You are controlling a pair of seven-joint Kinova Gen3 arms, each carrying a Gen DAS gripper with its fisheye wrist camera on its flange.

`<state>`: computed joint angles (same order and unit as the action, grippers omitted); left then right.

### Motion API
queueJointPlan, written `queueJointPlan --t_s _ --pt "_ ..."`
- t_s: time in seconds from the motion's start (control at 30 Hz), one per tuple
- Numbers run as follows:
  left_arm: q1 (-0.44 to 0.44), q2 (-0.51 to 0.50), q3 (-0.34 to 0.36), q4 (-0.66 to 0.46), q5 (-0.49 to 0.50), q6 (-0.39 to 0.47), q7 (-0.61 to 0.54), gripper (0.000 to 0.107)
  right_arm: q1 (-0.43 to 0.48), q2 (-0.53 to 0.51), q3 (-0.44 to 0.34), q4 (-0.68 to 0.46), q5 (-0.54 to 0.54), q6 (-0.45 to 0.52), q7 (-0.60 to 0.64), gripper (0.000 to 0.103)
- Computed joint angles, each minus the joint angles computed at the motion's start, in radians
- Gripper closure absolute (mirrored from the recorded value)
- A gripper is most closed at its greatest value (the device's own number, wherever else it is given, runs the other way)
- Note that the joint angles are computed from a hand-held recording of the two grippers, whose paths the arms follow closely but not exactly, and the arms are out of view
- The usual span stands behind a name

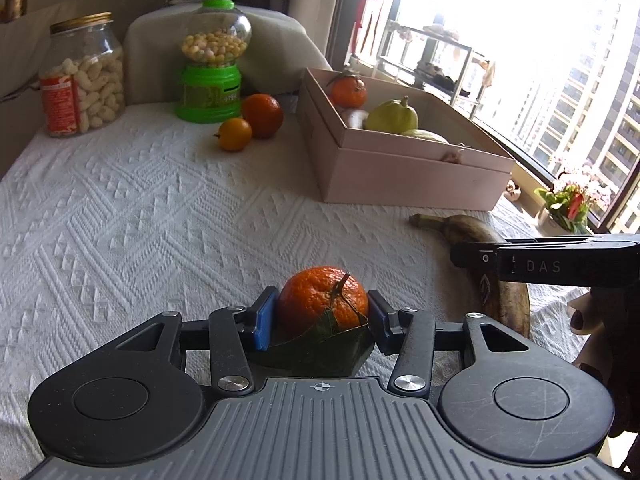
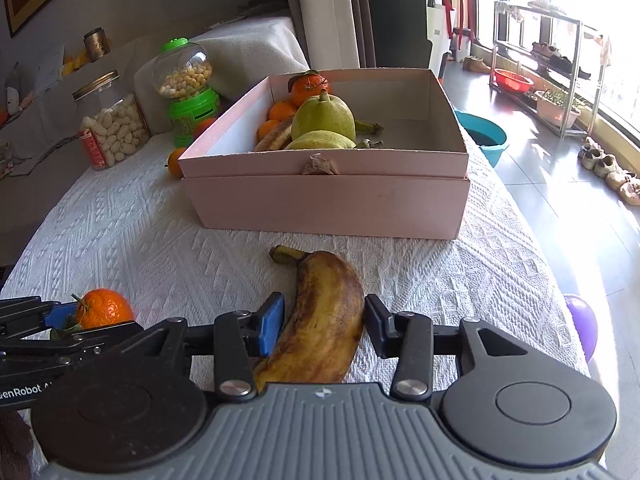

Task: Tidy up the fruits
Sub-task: 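Carry the banana into the pink box and open the right gripper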

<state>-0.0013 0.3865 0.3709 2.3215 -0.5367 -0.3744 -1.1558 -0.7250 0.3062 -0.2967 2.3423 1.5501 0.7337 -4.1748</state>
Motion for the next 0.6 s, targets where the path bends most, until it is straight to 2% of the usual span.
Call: queueJointPlan --t_s 0.23,0.3,0.47,0.53,0.6 --pt "0.037 -0.003 -0.036 0.011 0.020 -0.022 -0.040 0.056 -0.048 0.044 0.016 -0.060 -0.083 0.050 0.140 0.046" --pt "0.048 -0.005 -0.046 0.015 0.027 -0.025 -0.060 0.056 -0.062 0.051 0.024 -0.075 -0.110 0.061 0.176 0.046" --pt "0.030 -0.002 -0.034 0.018 0.011 -0.032 -0.061 0.056 -0.075 0.040 0.037 -0.062 -0.113 0.054 0.164 0.046" --pt "0.052 -0.003 -0.056 0.024 0.030 -0.046 -0.090 0.056 -0.080 0.041 0.038 -0.063 -0.116 0.058 0.160 0.046" --pt "0.081 0.000 -0.086 0.041 0.067 -0.083 -0.126 0.055 -0.089 0.046 0.038 -0.072 -0.132 0.074 0.182 0.053"
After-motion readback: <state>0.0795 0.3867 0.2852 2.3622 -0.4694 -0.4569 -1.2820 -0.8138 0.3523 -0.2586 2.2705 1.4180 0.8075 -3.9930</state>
